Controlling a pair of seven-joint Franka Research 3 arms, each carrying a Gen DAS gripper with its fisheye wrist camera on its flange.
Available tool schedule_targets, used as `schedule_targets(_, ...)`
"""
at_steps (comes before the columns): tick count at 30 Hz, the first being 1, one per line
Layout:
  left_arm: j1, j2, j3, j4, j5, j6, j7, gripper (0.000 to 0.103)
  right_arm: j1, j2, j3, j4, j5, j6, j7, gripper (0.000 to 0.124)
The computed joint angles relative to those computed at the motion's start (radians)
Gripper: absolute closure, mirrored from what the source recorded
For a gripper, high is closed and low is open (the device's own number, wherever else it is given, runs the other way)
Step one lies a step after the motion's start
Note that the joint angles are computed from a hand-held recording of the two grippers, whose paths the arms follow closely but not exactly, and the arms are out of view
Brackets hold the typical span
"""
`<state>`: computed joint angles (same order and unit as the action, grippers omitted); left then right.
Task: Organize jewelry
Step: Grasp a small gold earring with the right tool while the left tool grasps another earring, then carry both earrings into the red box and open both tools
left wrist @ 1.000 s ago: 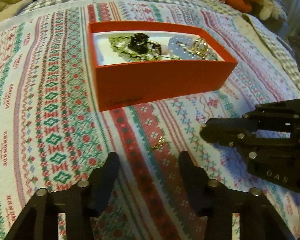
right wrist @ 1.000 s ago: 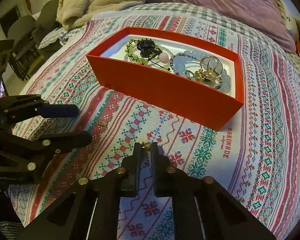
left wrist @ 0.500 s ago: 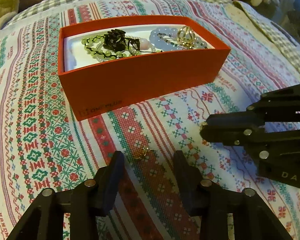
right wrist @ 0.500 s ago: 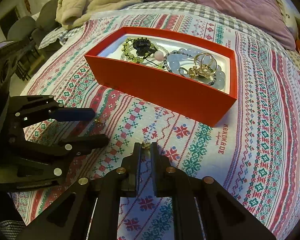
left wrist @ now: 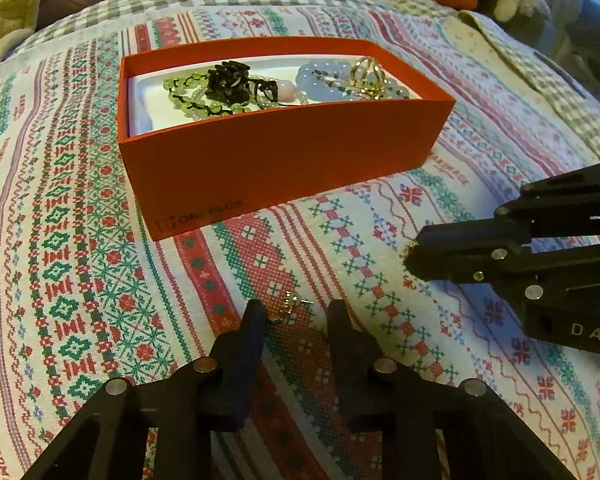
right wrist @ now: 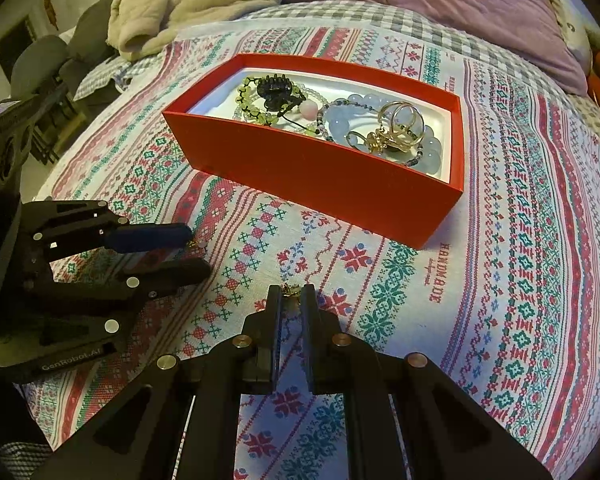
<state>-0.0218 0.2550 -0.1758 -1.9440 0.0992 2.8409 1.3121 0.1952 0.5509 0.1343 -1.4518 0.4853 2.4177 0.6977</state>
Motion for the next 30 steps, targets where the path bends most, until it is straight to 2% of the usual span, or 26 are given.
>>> schedule_targets(5,-0.007,0.003,0.002,0.008,0.013,-0.011,-0.006,0.087,-0.001,-0.001,-0.001,-0.002,0.0,0.0,-0.002,0.114)
schedule_targets(9,-0.004,0.011,-0.001,0.023,0.006,-0.024,-0.001,0.089,0.001,0.001,-0.001,0.001,-0.001,0.0,0.001,0.114)
schedule_targets(11,-0.011,0.013,0.007,0.027,0.019,-0.03,-0.015,0.096,0.0,-0.001,-0.001,-0.003,-0.002,0.003,-0.001,0.114)
schedule_targets(14,-0.008,0.012,0.01,0.03,0.017,-0.037,-0.029,0.102,-0.001,-0.004,-0.002,-0.007,-0.002,0.003,-0.003,0.114)
schedule_targets(30,0.029,-0.045,-0.013,0.003,-0.133,-0.078,-0.002,0.103,-0.027,-0.039,-0.002,-0.009,0.039,-0.028,0.007,0.115)
